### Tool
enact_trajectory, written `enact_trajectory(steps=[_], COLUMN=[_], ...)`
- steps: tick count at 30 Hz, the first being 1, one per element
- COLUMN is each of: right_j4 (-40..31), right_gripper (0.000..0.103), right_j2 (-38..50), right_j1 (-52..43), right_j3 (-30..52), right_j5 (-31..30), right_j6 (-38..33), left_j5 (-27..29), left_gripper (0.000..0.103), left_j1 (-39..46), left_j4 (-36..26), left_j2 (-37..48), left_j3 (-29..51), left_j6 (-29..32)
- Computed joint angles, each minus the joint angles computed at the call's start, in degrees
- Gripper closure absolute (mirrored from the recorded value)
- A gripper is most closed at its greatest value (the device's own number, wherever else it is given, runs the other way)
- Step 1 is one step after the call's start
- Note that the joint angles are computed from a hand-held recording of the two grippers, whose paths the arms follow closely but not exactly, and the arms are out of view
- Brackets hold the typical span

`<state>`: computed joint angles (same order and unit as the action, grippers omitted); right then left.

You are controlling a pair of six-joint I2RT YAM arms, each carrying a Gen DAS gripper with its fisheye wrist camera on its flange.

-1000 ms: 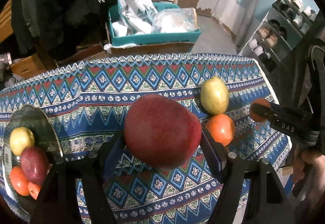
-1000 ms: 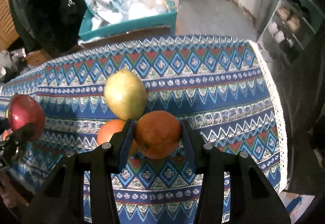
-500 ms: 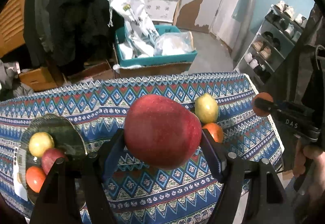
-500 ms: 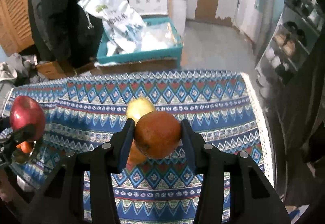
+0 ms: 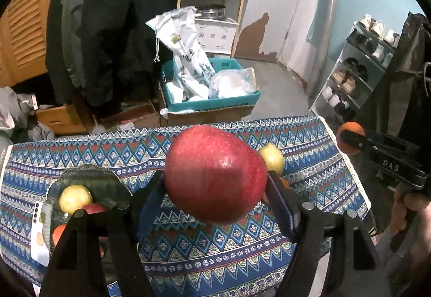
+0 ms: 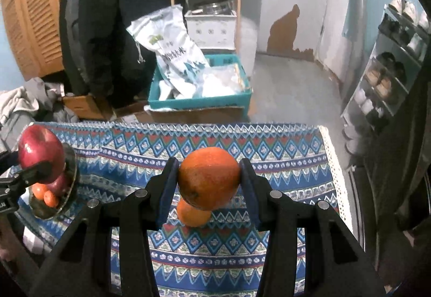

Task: Organize fruits
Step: 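Lift and carry the apple and orange in both tools over the glass bowl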

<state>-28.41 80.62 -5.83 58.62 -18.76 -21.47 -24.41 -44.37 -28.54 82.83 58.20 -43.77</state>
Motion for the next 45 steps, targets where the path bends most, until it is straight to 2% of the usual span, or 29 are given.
enact_trajectory(steps=[14, 27, 35, 45], right_j4=[-1.3, -1.2, -1.0, -0.3], right_gripper=[0.058, 0.058, 0.058, 0.058], right_j2=[-4.1, -4.1, -2.3, 3.2], right_j1=[2.9, 12.3, 19.8, 30.2], right_j3=[0.6, 1.8, 3.2, 6.4], right_j5=[-1.9, 0.1, 2.3, 5.0], right_j6=[1.4, 4.6, 6.9, 10.5], left_j5=[-4.4, -5.5, -4.9, -0.9], left_gripper=[0.028, 0.028, 0.028, 0.028], left_j1=[-1.7, -0.2, 2.7, 9.2], left_j4=[-3.7, -6.6, -8.7, -9.9], left_j2=[-6.1, -13.1, -18.9, -25.6], left_j3=[-0.4, -5.2, -9.6, -17.4], left_j6=[-0.7, -3.2, -4.6, -5.7])
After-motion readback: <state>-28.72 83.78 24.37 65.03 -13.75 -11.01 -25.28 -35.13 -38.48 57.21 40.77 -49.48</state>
